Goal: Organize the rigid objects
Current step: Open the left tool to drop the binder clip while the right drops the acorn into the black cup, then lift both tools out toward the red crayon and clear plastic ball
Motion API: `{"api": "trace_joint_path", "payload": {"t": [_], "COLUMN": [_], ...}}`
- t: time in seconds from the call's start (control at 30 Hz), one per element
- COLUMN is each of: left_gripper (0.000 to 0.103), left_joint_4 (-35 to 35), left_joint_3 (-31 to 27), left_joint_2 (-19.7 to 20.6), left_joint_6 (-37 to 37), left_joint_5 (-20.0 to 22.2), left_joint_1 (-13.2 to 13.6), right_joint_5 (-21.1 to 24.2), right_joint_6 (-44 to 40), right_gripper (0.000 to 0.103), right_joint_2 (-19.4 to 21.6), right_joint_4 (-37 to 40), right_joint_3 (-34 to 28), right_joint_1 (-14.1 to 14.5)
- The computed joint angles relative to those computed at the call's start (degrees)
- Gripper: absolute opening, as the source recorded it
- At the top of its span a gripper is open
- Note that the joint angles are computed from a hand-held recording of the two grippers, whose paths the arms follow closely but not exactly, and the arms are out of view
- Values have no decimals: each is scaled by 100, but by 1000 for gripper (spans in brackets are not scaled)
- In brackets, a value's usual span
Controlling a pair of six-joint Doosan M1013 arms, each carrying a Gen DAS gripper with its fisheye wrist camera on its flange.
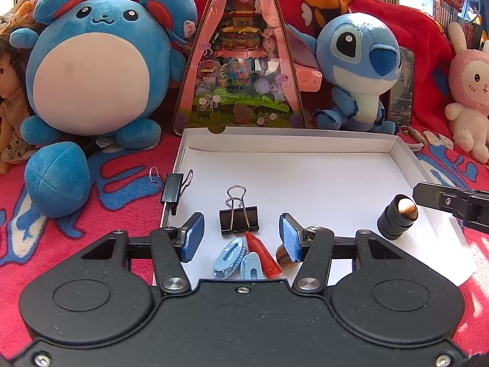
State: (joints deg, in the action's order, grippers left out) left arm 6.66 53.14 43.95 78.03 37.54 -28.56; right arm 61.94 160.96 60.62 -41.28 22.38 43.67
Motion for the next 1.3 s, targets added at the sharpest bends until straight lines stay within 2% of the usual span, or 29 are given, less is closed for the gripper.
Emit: {"api": "trace_joint_path", "payload": {"t": [0.1, 0.17, 0.57, 0.87, 1.1, 1.3], "left_gripper": [58, 61, 69, 72, 73, 73], "left_joint_4": [-45, -113, -721, -2090, -2939, -2971], "left_joint_3": [219, 369, 1547, 2436, 2929, 3217], "left_joint_2": [-141, -243, -973, -1468, -1702, -1809], "left_joint_6": [84, 142, 866, 2243, 3250, 3517], "left_joint_5": [-194, -301, -1219, -1698, -1698, -1650], "left_joint_1": [1, 1, -24, -63, -115, -180], "right_joint_5": [-40, -124, -589, -740, -652, -586], "right_joint_6": [12, 71, 482, 902, 1134, 1278], "right_gripper": [47, 53, 73, 83, 86, 89], "right_joint_2": [-57, -140, -684, -1111, -1363, -1504], "right_joint_4": [-138, -243, -971, -1645, -2078, -2165], "right_joint_3": [113, 279, 1401, 2289, 2902, 3301], "right_joint_1": [35, 65, 303, 546, 750, 883]}}
